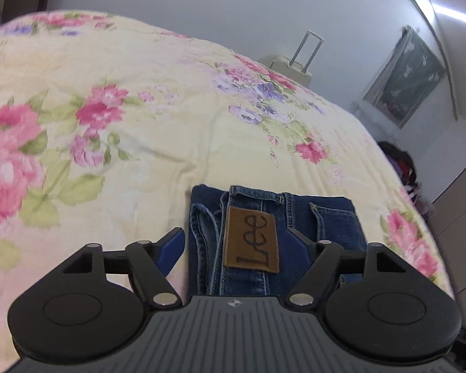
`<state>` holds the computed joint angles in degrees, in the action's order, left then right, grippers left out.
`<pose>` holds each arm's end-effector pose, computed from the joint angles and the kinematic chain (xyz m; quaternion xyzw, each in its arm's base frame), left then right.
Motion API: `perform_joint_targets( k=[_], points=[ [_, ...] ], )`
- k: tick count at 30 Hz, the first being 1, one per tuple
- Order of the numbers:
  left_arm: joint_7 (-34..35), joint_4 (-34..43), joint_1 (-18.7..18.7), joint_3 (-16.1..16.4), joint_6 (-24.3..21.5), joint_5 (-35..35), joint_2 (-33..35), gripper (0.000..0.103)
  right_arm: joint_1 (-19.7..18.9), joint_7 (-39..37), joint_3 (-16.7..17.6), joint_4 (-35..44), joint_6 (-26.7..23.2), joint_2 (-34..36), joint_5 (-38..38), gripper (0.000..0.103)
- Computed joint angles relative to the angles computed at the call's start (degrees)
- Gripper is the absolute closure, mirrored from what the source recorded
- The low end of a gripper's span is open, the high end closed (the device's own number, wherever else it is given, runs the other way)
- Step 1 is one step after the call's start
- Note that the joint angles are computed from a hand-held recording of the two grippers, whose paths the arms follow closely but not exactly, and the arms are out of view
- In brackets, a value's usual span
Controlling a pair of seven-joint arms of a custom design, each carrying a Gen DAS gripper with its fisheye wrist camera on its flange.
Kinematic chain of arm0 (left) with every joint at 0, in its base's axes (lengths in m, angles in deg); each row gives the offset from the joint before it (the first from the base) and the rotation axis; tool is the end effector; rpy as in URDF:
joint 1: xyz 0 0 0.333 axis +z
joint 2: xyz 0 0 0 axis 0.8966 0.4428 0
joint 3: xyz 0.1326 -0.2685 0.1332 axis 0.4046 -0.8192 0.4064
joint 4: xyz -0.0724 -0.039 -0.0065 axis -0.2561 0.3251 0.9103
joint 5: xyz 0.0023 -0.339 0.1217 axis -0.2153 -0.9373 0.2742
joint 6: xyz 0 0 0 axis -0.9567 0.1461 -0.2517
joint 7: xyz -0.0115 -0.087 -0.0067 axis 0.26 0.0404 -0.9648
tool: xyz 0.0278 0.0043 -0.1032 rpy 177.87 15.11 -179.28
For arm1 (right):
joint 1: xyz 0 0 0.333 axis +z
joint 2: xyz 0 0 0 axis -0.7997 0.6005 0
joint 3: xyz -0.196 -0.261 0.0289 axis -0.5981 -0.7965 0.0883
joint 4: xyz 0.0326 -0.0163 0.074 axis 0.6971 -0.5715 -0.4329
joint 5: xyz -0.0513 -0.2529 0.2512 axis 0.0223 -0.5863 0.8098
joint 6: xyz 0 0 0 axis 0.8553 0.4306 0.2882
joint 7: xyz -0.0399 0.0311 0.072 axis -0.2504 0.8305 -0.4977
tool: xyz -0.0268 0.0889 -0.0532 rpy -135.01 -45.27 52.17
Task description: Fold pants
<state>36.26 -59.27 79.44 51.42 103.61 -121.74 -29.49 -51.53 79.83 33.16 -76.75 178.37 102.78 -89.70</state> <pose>0.6933 -0.0928 0.3714 -0.6503 0.6286 -0.4217 0.0639 0.5375 0.1085 0.3493 -0.4989 0.7477 -0.1250 0.4200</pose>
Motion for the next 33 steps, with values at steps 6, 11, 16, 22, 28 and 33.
perform_joint_targets(
  k=[6,11,16,22,28,33],
  points=[
    [2.81,1.79,5.86,-6.48,-2.52,-6.43,6.24,0.014,-17.95,18.39,13.31,7.55,-0.74,6.90,-21.21,0.056],
    [0.75,7.67,0.70,-0.52,-7.42,-5.22,9.46,0.014,-29.42,23.12,24.49,15.06,-6.39,14.57,-30.48,0.051],
    [2.92,11.95,0.18,-0.60,-10.21,-6.46,13.14,0.009,-40.18,17.02,39.05,22.68,-16.60,26.88,-33.24,0.051],
    [4.90,14.30,-1.25,1.03,-12.84,-7.48,13.91,0.024,-44.63,8.07,46.93,26.22,-20.35,37.01,-30.86,0.056],
    [5.23,13.58,-3.43,3.74,-12.79,-6.75,11.91,0.046,-44.11,3.72,47.24,25.73,-21.17,35.40,-27.41,0.070],
    [5.64,11.81,-3.90,4.39,-11.30,-6.34,10.08,0.061,-41.95,1.24,46.00,25.77,-22.87,30.77,-24.18,0.081]
  ],
)
